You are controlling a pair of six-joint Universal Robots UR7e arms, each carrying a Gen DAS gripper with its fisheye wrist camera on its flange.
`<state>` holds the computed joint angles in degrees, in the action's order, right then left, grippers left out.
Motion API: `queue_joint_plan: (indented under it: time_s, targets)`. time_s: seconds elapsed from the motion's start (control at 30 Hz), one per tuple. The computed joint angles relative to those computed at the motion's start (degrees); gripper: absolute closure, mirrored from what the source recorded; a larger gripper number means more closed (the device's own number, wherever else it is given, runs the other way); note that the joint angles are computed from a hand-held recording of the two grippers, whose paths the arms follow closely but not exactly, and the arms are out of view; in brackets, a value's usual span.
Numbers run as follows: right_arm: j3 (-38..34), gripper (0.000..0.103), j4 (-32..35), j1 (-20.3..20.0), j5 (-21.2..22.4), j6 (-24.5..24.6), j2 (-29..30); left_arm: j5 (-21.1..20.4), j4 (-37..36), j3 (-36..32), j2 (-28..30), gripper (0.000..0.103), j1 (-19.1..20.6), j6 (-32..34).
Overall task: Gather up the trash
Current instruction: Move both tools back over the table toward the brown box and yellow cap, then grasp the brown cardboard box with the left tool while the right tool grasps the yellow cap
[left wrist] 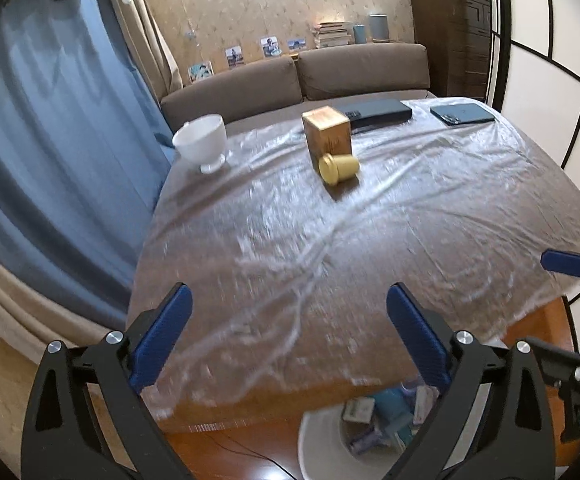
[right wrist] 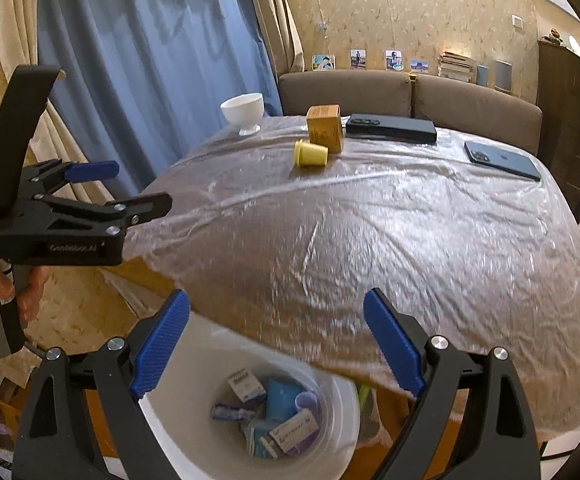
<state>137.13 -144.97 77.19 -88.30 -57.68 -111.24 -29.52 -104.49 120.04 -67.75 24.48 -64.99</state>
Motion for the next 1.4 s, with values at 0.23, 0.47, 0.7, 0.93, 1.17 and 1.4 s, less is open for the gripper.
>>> queue_joint_plan:
  time_s: [0.23, 0.47, 0.7, 0.93, 1.17, 1.4]
  targets:
    - [-1.4, 0.015, -6.5, 4.1, -1.9, 4.0, 6.8, 3.7, -9.5, -2.1, 1.8, 0.004, 4.1, 13.0]
    - [-4.3, 0.015, -12.5, 7.7, -3.5, 7.6, 15.5, 4.2, -24.1, -5.0, 4.7, 0.004, 9.3, 29.4]
    - [-8.8, 0.015, -18.8, 11.3, -6.2, 10.4, 25.3, 1.7, -35.2, -9.6, 8.7, 0.004, 14.7, 42.5]
    - [-13.4, 0.015, -24.4, 14.1, -10.2, 10.2, 34.5, -3.1, -41.9, -16.3, 13.8, 0.004, 20.3, 54.6]
    - [-15.6, 0.015, -28.5, 15.2, -13.1, 6.1, 40.5, -10.1, -46.2, -21.8, 17.7, 0.004, 24.2, 63.0]
    - [-20.1, 0.015, -25.4, 15.0, -12.6, 10.5, 43.6, -15.3, -46.2, -26.1, 20.7, 0.004, 26.9, 67.8]
